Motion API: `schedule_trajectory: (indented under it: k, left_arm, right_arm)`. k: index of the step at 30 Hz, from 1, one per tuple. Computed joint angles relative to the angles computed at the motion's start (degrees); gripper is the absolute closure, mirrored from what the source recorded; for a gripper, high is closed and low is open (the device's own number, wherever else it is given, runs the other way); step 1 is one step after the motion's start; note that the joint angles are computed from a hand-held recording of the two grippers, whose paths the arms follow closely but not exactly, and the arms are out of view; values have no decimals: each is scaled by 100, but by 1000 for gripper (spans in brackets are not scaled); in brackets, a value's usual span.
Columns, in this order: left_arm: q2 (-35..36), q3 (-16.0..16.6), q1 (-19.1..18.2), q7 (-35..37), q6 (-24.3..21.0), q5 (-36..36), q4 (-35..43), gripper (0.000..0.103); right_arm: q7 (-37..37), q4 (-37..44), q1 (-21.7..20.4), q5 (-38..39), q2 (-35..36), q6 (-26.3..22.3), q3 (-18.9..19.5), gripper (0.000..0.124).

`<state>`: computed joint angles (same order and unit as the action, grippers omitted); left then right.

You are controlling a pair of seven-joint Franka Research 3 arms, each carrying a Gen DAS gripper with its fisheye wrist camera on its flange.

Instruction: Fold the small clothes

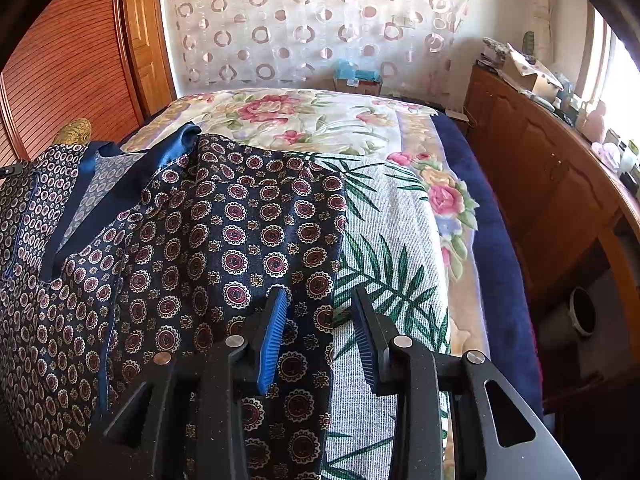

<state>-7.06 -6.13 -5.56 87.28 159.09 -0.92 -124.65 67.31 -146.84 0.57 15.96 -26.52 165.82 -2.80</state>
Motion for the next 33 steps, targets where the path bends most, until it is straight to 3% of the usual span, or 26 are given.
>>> schedule_trajectory:
  k: [3,10,12,14,17,22,27,30,33]
  left_arm:
    - [49,25,-22,146,-47,-127,55,55]
    - [175,-32,64,-28,-194,49,181,56]
    - [211,-9,31,172,-252,-174,197,71]
    - [179,2,-7,408,-197,-435,132,97]
    - [-86,28,-217,1083,198,-1043,-142,98]
    - [-609,91,-653,1477,544,-1238,-532,99]
    - [-981,301,-1153,1723,669,-1370,-859,99]
    - [-1055,355,-1269,1712,684,-1346,-980,99]
    - [-1110,413,-1339,1683,702,-1335,-1086,99]
  right_arm:
    - [0,-1,7,1,0,1,-8,88]
    - [1,-3,11,-2,0,5,-9,88]
    - [1,-5,11,-2,-1,6,-9,87]
    - [1,-5,11,-2,-1,6,-9,87]
    - [5,-7,7,-6,-2,8,-5,87]
    - [7,-7,7,-16,8,21,4,87]
    - [17,-1,8,-31,21,31,15,86]
    - [-170,46,200,146,30,-38,-185,84]
    - [-183,147,77,49,109,-126,-76,82]
